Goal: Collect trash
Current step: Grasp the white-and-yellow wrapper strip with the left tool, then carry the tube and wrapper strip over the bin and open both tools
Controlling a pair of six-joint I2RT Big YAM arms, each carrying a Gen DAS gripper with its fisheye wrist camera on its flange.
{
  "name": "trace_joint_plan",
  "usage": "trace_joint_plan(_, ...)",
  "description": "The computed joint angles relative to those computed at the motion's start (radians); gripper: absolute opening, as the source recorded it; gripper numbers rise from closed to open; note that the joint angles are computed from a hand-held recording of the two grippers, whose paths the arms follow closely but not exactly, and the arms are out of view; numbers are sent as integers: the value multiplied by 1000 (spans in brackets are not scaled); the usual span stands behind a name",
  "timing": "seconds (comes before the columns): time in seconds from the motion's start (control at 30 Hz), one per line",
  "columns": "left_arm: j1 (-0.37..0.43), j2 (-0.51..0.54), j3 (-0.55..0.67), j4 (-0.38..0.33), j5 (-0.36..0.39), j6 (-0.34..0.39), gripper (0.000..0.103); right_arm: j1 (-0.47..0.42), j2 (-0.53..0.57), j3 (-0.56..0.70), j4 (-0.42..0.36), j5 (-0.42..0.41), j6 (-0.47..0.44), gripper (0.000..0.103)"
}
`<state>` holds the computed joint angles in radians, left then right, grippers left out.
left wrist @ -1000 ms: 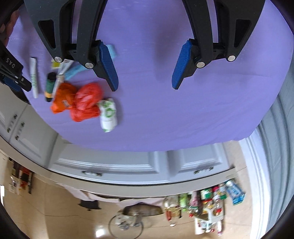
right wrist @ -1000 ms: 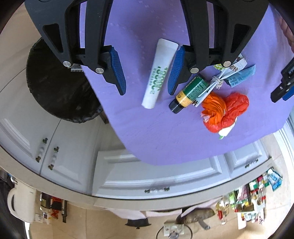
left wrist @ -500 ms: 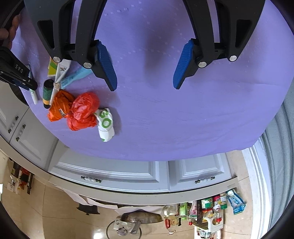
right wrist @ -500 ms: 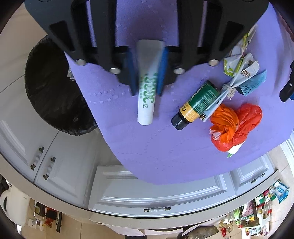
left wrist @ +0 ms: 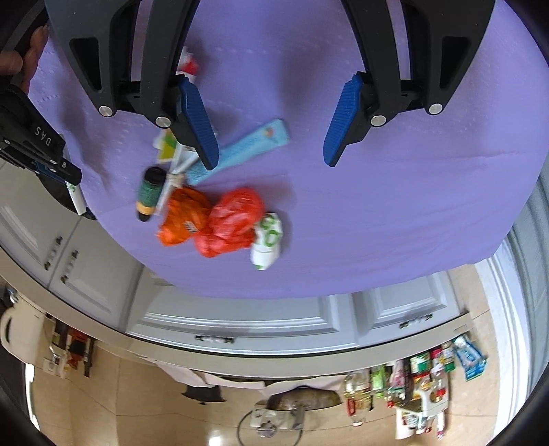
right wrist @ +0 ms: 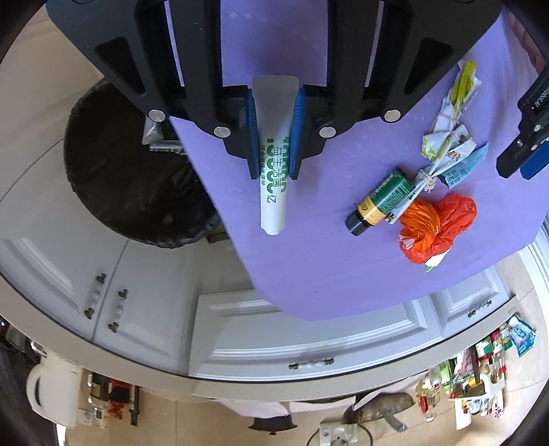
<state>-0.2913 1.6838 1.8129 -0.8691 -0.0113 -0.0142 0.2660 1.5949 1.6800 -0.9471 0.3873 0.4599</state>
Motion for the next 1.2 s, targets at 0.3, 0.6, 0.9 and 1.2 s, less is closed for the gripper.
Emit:
trace_joint_plan(0.3,-48,-28,-49,11,-8,14,62,-22,-112,-123,47,29,15,16)
trace_joint_plan(0.6,-84,-34,-94,4,-10,47,62,-37,-170,-194,74,24,35,17)
trace_joint_plan(0.9,-94,-27,-98,-29,9,88,25,-33,-195,-224,84,30,49,17)
trace_joint_plan(1.2,-100,-77,-147,25,44,105,22,-24,-214,-232,97,48,45,17)
